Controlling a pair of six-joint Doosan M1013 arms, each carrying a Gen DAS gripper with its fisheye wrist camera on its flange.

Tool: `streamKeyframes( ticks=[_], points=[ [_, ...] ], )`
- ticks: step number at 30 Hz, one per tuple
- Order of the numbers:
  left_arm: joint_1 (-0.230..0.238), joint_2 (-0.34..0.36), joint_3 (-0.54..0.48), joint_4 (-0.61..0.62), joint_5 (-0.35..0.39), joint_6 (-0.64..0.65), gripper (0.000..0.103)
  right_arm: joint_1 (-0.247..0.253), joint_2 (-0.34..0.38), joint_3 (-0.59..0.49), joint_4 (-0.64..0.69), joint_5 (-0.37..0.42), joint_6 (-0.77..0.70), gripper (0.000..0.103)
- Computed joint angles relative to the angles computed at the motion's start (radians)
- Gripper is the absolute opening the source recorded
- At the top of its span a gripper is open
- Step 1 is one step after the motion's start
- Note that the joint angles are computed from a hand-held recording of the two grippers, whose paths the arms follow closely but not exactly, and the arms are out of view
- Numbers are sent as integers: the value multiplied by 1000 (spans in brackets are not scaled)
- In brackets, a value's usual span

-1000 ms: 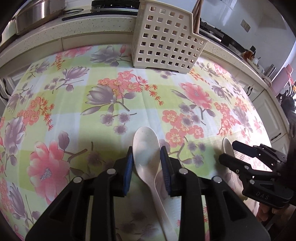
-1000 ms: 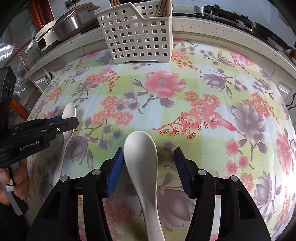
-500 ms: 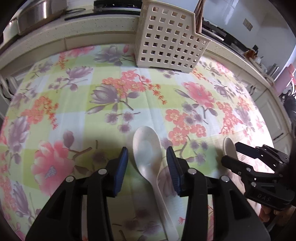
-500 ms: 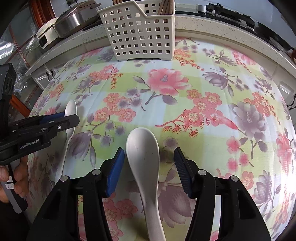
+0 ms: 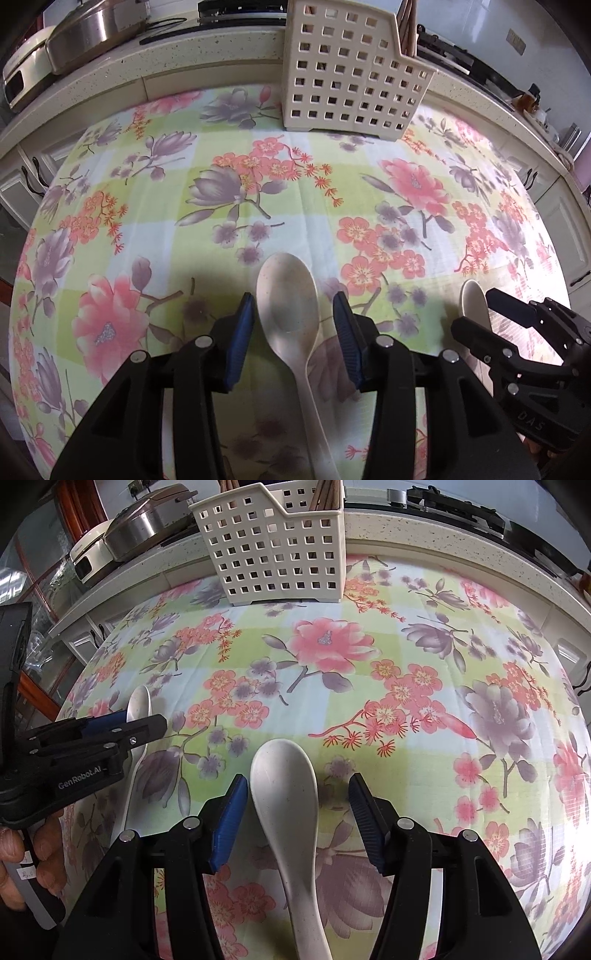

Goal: Organize utensils
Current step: 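Close the right tool on the other white spoon's handle, then lift both held white spoons upright off the tablecloth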

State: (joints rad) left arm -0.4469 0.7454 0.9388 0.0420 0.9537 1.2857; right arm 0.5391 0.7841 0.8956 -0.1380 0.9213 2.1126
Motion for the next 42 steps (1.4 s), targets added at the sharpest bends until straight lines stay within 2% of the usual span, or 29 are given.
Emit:
streamKeyframes(
  ticks=[5,17,21,23,24,30,35,38,42],
  points=[
    [0,8,-13,12,10,-4,30,2,10,-17,-8,13,-9,57],
    [5,-7,8,-4,-22,3,30,6,7,-12,-38,17,1,42],
    [5,-13,15,-7,-32,5,30,-1,-1,2,3,-9,-15,44],
    [5,-13,16,-7,-32,4,30,-6,-4,10,43,-25,-38,56],
    [5,-13,16,-7,-32,4,30,-6,-4,9,44,-24,-40,57],
    [6,-13,16,-9,-32,5,30,-5,2,-3,40,-8,-55,57],
    [7,-12,18,-12,-33,5,30,-4,8,-15,32,6,-59,47],
    [8,-13,20,-13,-34,3,30,-12,3,-6,81,-13,-81,47],
    [7,-13,19,-11,-35,2,30,-9,4,-8,73,-9,-85,47]
  ],
)
